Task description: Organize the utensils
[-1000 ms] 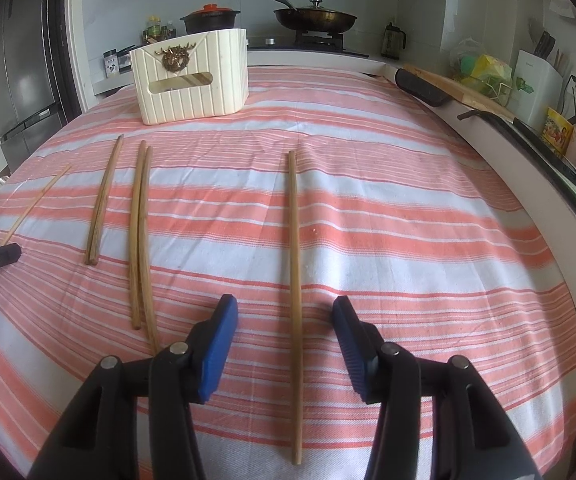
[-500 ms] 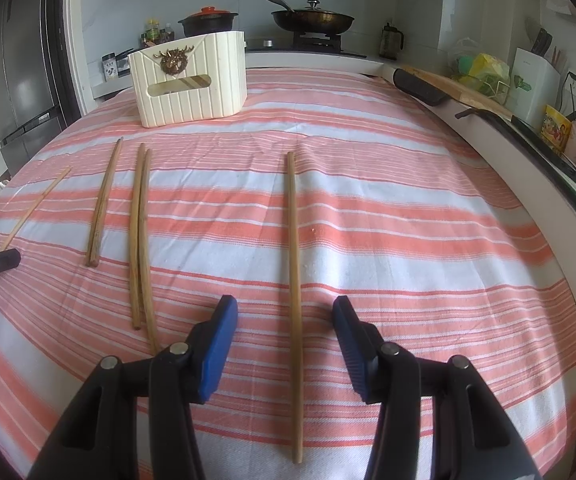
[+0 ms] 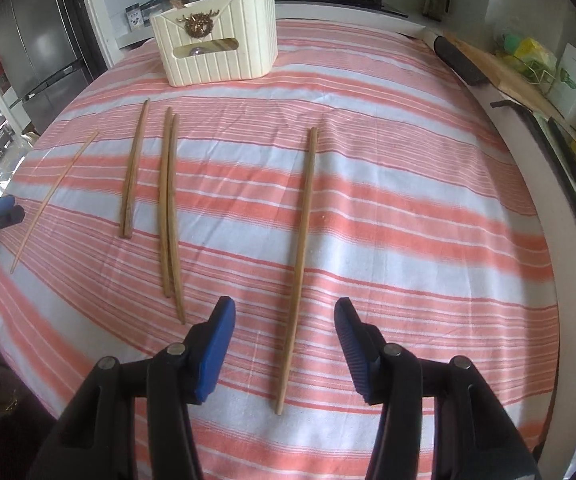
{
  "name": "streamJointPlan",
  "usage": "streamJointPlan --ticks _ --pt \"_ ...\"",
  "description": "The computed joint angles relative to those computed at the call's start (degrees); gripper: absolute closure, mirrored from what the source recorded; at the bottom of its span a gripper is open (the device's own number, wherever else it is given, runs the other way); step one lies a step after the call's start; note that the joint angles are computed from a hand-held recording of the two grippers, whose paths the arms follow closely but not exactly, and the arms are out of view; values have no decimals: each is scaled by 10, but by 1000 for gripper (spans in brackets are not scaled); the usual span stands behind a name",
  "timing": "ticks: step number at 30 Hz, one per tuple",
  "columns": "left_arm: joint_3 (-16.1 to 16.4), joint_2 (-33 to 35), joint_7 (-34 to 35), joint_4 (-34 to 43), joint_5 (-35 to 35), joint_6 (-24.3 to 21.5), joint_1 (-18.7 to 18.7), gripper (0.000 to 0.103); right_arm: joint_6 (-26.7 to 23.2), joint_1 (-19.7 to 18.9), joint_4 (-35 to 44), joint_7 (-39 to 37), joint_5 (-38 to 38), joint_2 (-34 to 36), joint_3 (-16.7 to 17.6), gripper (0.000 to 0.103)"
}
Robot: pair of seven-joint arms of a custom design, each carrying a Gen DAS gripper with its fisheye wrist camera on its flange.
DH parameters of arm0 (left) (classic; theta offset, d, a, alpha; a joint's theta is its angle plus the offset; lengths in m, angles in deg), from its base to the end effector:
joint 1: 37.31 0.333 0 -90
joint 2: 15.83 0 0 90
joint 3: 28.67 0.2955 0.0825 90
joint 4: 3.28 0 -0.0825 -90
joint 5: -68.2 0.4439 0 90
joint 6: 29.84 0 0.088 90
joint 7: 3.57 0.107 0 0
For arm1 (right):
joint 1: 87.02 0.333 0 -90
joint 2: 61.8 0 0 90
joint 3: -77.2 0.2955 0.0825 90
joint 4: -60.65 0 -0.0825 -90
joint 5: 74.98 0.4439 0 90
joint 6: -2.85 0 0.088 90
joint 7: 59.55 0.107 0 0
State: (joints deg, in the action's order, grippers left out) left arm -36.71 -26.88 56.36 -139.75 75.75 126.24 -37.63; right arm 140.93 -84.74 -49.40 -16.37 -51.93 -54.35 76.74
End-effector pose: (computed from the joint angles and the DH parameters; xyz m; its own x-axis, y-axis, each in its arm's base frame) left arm 0.5574 -0.0872 0.4002 0.2277 -0.9644 0.1343 -0.8257 -0.2643 -0.4983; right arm 0.6718 0.0238 0.4147 0.5655 -0.8245 -0.0189 -0.7383 -0.4959 -0.4572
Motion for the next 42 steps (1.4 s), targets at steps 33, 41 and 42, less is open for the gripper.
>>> streamJointPlan --ticks 33,41,42 --pt "29 107 44 168 36 -6 1 98 -107 -18 377 110 1 248 78 97" --pt "7 6 2 87 56 105 25 98 4 -42 178 -74 200 65 92 97" --pt "2 -5 -6 78 59 117 28 98 16 -44 156 -109 233 46 91 97"
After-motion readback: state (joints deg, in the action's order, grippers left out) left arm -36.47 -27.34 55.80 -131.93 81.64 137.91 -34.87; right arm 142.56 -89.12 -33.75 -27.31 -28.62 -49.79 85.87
